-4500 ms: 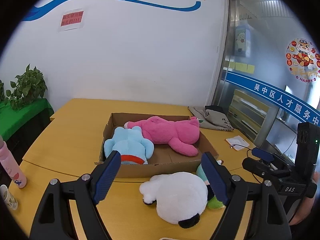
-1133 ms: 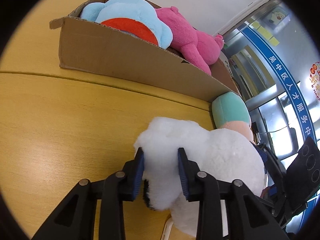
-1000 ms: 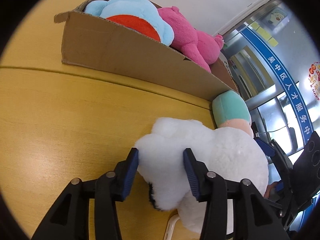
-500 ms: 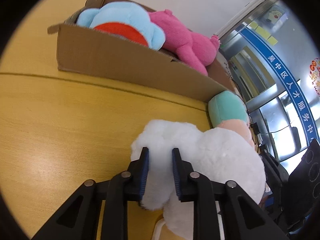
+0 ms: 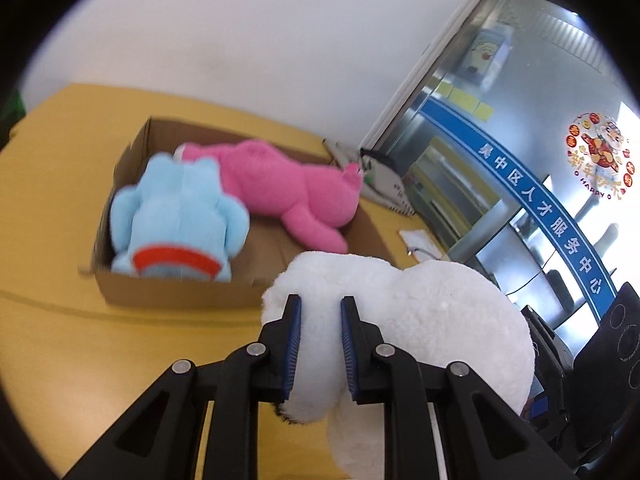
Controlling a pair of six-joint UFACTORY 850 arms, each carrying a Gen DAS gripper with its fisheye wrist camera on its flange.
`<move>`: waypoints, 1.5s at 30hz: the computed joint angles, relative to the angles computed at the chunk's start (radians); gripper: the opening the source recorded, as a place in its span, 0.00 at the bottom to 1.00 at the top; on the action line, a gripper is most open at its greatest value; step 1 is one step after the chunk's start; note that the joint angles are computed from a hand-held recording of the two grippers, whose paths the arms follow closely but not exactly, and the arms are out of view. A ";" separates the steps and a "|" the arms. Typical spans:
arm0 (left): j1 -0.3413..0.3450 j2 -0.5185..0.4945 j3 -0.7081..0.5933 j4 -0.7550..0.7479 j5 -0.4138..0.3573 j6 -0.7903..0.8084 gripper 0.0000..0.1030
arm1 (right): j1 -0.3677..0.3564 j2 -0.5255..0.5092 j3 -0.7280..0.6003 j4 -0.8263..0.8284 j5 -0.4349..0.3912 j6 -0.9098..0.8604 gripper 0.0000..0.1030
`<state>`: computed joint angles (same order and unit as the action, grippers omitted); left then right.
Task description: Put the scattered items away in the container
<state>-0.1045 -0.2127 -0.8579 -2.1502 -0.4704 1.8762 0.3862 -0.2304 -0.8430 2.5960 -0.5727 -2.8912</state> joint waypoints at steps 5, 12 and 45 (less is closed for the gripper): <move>0.009 -0.005 -0.081 0.140 -0.173 0.003 0.00 | -0.005 0.002 -0.057 -0.050 0.007 0.062 0.63; -0.015 -0.048 -0.171 0.141 -0.080 0.072 0.01 | 0.014 -0.150 -0.194 -0.049 0.128 0.081 0.05; 0.206 -0.343 0.084 0.276 -0.374 -0.144 0.77 | -0.107 -0.398 -0.311 -1.039 -0.059 1.155 0.94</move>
<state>0.1015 -0.5552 -0.7741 -1.8741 -0.8449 1.7320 0.2790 -0.6281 -1.1537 1.5575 -0.6321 -1.7364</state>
